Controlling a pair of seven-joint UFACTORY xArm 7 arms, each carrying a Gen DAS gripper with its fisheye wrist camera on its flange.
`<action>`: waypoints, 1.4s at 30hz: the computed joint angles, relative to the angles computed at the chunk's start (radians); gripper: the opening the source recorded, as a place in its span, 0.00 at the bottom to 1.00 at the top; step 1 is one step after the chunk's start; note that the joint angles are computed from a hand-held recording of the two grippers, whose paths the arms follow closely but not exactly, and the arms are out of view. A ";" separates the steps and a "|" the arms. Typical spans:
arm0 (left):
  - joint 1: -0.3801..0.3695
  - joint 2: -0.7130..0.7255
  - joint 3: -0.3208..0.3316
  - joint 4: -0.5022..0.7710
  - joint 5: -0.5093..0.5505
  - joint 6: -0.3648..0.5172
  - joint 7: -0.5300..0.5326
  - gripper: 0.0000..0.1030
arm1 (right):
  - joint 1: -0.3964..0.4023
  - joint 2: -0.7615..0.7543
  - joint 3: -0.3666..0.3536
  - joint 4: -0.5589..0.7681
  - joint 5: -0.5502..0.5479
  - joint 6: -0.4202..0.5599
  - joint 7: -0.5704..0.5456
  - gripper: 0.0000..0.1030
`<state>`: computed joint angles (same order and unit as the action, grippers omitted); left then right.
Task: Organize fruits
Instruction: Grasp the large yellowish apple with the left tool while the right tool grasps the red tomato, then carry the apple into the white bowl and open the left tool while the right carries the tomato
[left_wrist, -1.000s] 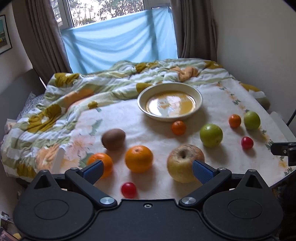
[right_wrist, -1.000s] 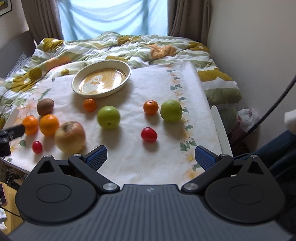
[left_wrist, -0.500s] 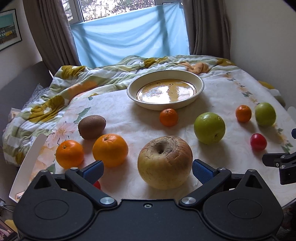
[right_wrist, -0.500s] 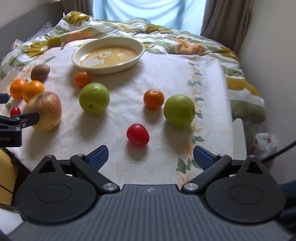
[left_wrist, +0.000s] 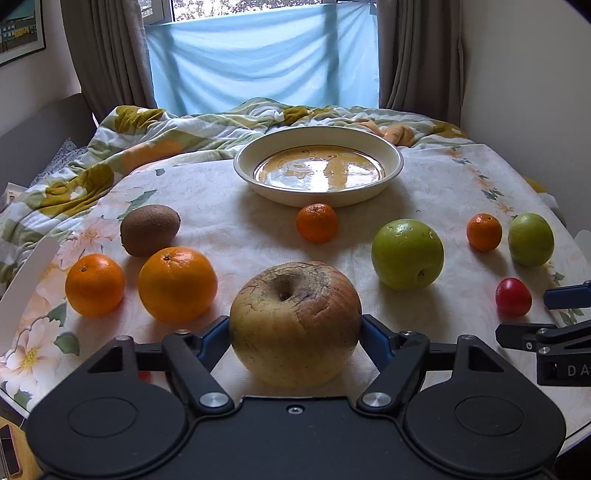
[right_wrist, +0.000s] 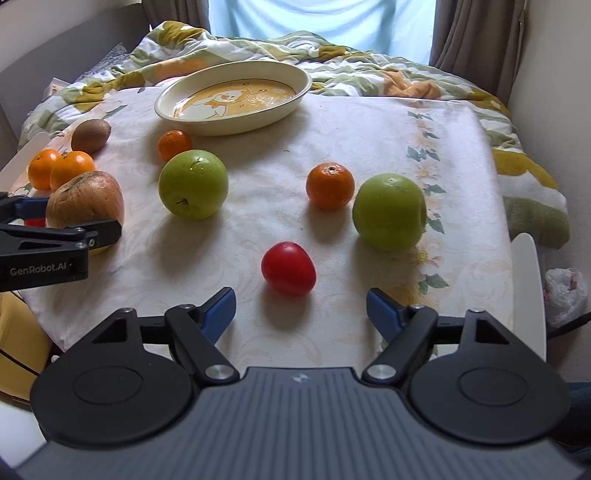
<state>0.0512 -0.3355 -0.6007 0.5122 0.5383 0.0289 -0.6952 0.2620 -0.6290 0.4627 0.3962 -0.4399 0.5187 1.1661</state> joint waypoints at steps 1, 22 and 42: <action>-0.004 -0.001 0.002 0.000 -0.002 0.004 0.000 0.76 | -0.001 0.003 -0.004 -0.002 -0.002 -0.009 -0.002 0.82; -0.045 -0.024 0.038 -0.019 -0.041 0.010 0.018 0.76 | -0.049 0.028 0.004 0.017 -0.039 -0.084 0.000 0.46; -0.198 -0.218 0.172 0.000 -0.175 0.118 0.112 0.76 | -0.012 -0.106 -0.024 0.052 0.049 -0.019 -0.113 0.46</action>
<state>-0.1467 -0.5532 -0.4283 0.5122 0.3633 0.1471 -0.5833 0.2495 -0.7354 0.4388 0.4484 -0.3912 0.4996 1.0526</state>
